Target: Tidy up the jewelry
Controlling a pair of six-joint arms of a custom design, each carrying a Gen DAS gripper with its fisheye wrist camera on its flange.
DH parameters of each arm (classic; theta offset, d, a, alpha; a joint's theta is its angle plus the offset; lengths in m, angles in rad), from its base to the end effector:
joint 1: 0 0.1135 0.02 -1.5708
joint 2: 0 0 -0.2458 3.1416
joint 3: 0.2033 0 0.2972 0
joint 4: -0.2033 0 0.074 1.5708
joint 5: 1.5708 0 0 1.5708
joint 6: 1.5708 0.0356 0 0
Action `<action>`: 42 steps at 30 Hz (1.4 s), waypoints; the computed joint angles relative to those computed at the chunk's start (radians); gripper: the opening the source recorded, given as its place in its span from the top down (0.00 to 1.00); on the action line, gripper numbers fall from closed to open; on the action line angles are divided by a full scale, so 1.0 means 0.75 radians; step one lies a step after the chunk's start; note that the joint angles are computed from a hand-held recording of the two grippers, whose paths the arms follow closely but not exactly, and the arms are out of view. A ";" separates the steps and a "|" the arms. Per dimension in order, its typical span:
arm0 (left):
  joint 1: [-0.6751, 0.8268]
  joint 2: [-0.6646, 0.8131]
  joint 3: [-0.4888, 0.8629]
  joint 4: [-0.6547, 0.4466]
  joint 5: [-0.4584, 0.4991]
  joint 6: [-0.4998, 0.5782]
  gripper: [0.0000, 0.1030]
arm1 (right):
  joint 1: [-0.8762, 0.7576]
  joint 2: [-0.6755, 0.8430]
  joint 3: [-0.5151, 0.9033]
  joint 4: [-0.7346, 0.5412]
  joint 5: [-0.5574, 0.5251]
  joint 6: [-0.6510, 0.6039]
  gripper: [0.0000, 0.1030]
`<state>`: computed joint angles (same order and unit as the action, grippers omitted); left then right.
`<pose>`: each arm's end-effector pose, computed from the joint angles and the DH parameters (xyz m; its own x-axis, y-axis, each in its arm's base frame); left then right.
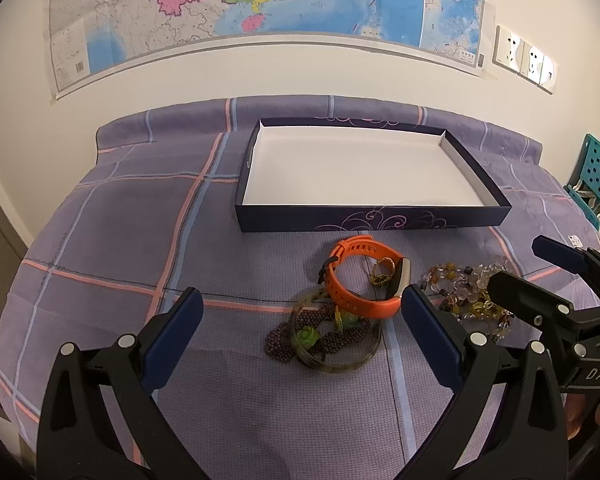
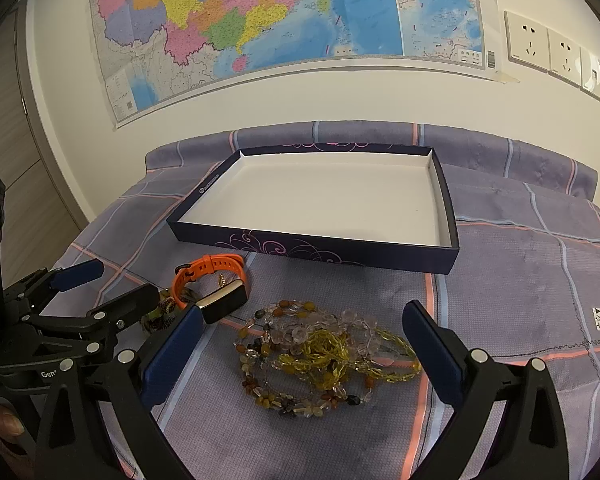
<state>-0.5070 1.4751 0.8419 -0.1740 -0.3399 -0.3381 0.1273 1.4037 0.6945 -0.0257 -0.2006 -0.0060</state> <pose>0.3039 -0.1552 0.1566 -0.6807 0.0204 -0.7323 0.0323 0.9995 -0.0022 0.3164 0.0476 0.1388 -0.6634 -0.0908 -0.7427 -0.2750 0.9527 0.1292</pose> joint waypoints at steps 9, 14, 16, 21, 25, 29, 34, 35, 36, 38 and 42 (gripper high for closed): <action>0.006 0.007 -0.002 0.007 0.019 0.004 0.05 | 0.004 0.019 0.012 -0.006 -0.007 -0.014 0.06; 0.025 0.003 -0.012 0.011 0.044 0.020 0.05 | 0.012 0.045 0.039 -0.022 -0.008 -0.030 0.06; 0.033 -0.002 -0.018 0.014 0.058 0.030 0.05 | 0.016 0.058 0.050 -0.027 -0.018 -0.035 0.06; 0.065 -0.007 -0.029 0.018 0.095 0.063 0.05 | 0.026 0.105 0.092 -0.047 -0.076 -0.035 0.06; 0.098 -0.024 -0.051 0.026 0.126 0.083 0.06 | 0.031 0.154 0.143 -0.062 -0.146 -0.031 0.09; 0.113 -0.029 -0.075 0.038 0.153 0.115 0.06 | 0.051 0.222 0.218 -0.110 -0.159 -0.066 0.20; 0.105 -0.059 -0.109 0.064 0.164 0.165 0.08 | 0.055 0.334 0.350 -0.215 -0.205 -0.078 0.40; 0.105 -0.065 -0.114 0.069 0.168 0.175 0.08 | 0.052 0.354 0.378 -0.238 -0.213 -0.072 0.45; 0.106 -0.070 -0.120 0.073 0.172 0.185 0.09 | 0.049 0.373 0.403 -0.257 -0.228 -0.080 0.52; 0.107 -0.075 -0.123 0.075 0.180 0.194 0.10 | 0.047 0.401 0.445 -0.293 -0.245 -0.078 0.62; 0.139 -0.071 -0.123 0.064 0.230 0.209 0.18 | 0.050 0.489 0.565 -0.392 -0.277 -0.106 0.72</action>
<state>-0.4026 1.4221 0.7496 -0.1258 -0.1672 -0.1812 0.1651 1.7709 1.1180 -0.3200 -0.4086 -0.0855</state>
